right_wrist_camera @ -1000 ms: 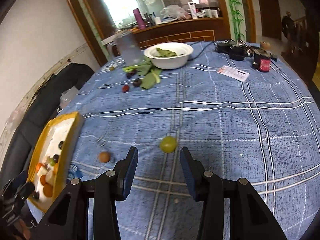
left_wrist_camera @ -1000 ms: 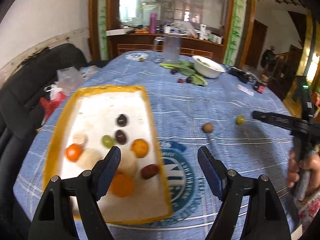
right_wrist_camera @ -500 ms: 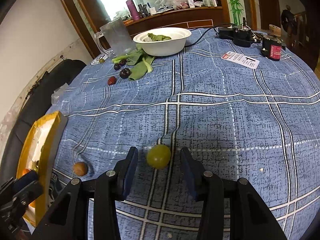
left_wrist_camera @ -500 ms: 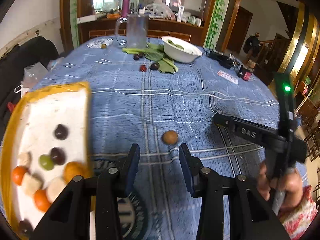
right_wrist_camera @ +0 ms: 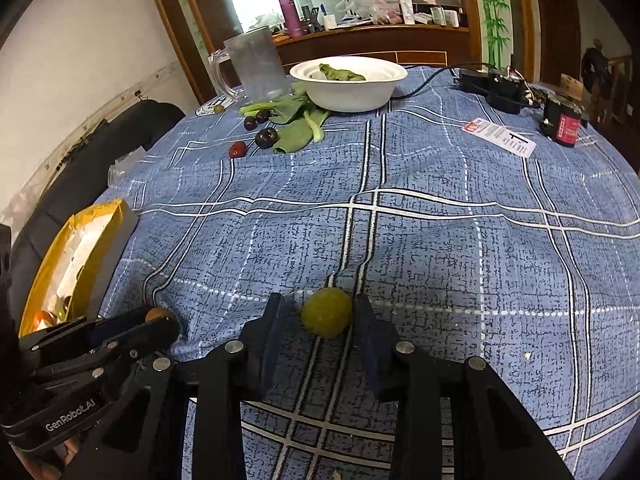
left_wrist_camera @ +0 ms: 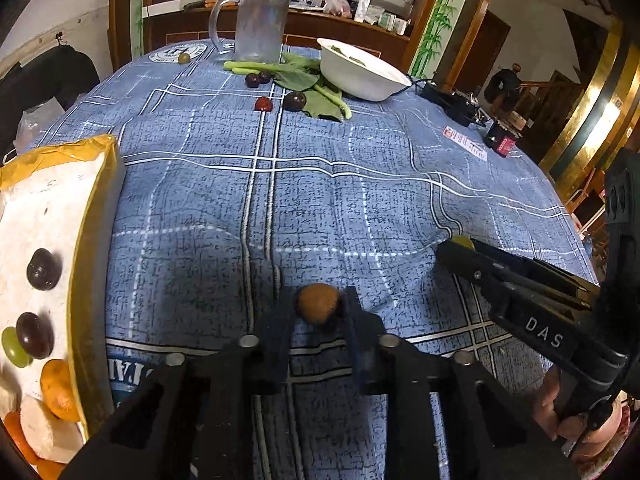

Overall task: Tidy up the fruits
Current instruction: 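Grasp the small brown round fruit with the left tool while the right grasps the green grape, then release the brown fruit into the tray with the left tool while the right releases the grape there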

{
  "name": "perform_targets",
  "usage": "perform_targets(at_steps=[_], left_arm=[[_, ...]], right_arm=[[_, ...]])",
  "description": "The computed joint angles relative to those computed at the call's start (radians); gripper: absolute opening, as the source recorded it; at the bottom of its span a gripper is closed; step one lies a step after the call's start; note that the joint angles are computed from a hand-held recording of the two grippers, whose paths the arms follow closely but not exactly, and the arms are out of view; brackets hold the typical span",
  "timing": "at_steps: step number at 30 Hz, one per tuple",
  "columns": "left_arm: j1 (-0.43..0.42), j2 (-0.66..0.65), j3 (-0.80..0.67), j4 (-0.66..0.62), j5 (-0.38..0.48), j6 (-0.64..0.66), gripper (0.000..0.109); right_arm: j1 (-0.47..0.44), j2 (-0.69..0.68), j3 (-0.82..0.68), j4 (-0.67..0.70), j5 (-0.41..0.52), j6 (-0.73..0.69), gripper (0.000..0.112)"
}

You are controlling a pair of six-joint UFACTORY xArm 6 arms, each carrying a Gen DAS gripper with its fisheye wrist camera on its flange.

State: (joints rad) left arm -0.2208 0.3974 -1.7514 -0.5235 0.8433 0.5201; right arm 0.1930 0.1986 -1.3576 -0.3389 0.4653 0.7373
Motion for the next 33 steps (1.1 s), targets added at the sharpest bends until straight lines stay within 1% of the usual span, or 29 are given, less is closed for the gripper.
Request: perform_targets(at_steps=[1,2,6,10,15,18,21,24,26,29,31,33], left_arm=[[0.001,-0.006,0.014,-0.016,-0.016,0.012,0.022],[-0.001,-0.007,0.018,-0.023,-0.027,0.019,0.022],[-0.007,-0.023,0.054,-0.034,-0.077,0.049,0.022],[-0.002,-0.043,0.082,-0.093,-0.117,0.095,0.022],[0.004,-0.037,0.072,-0.102,-0.108,0.087,0.022],[0.002,-0.05,0.091,-0.111,-0.137,0.095,0.022],[0.009,-0.073,0.112,-0.149,-0.149,0.114,0.022],[0.033,-0.118,0.145,-0.204,-0.143,0.125,0.022],[0.061,-0.16,0.177,-0.24,-0.129,0.137,0.022],[0.111,-0.216,0.22,-0.257,-0.127,0.147,0.022],[0.145,-0.238,0.233,-0.262,-0.128,0.148,0.022],[0.18,-0.258,0.25,-0.251,-0.153,0.141,0.022]], right_arm=[[0.002,0.002,-0.006,-0.013,0.01,0.009,0.035],[0.003,0.003,-0.01,-0.031,0.022,0.023,0.026],[0.001,-0.004,-0.004,-0.044,0.025,0.044,0.026],[-0.006,-0.023,0.021,-0.053,0.003,0.068,0.027],[-0.006,-0.033,0.034,-0.071,-0.013,0.091,0.027],[-0.006,-0.043,0.046,-0.085,-0.025,0.11,0.027],[-0.006,-0.057,0.062,-0.098,-0.044,0.128,0.027],[-0.002,-0.072,0.077,-0.114,-0.063,0.148,0.027],[0.005,-0.072,0.079,-0.087,-0.067,0.141,0.027],[0.024,-0.065,0.058,-0.071,-0.054,0.134,0.027],[0.042,-0.066,0.049,-0.057,-0.063,0.131,0.027],[0.063,-0.061,0.034,-0.022,-0.076,0.113,0.027]])
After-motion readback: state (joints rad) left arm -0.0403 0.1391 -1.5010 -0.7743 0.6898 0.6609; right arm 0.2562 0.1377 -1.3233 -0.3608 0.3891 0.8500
